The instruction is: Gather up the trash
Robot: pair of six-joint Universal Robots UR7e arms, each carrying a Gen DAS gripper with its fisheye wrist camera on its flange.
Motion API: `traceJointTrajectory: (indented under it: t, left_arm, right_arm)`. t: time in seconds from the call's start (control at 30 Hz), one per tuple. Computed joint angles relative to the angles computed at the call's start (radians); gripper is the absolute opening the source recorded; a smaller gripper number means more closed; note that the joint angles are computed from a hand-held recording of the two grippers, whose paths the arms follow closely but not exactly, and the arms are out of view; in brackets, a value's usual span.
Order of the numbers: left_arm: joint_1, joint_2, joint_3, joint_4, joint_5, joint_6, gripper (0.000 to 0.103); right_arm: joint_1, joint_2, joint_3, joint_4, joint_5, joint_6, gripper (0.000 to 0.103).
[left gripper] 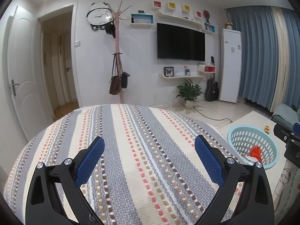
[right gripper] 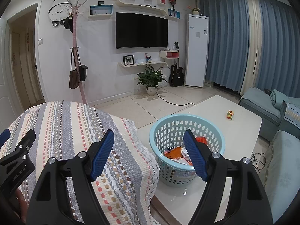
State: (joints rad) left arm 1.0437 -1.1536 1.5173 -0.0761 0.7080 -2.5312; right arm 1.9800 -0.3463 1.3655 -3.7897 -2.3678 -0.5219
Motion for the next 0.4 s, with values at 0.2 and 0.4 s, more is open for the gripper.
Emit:
traceJointTrajectory:
  t: [0.2, 0.4]
  left_arm:
    - [0.001, 0.002, -0.007, 0.022, 0.005, -0.015, 0.093]
    - [0.003, 0.003, -0.017, 0.044, 0.010, -0.040, 0.095]
  right_arm:
    - [0.003, 0.000, 0.000, -0.004, 0.000, -0.008, 0.073]
    - [0.010, -0.002, 0.001, -0.004, 0.000, -0.012, 0.073]
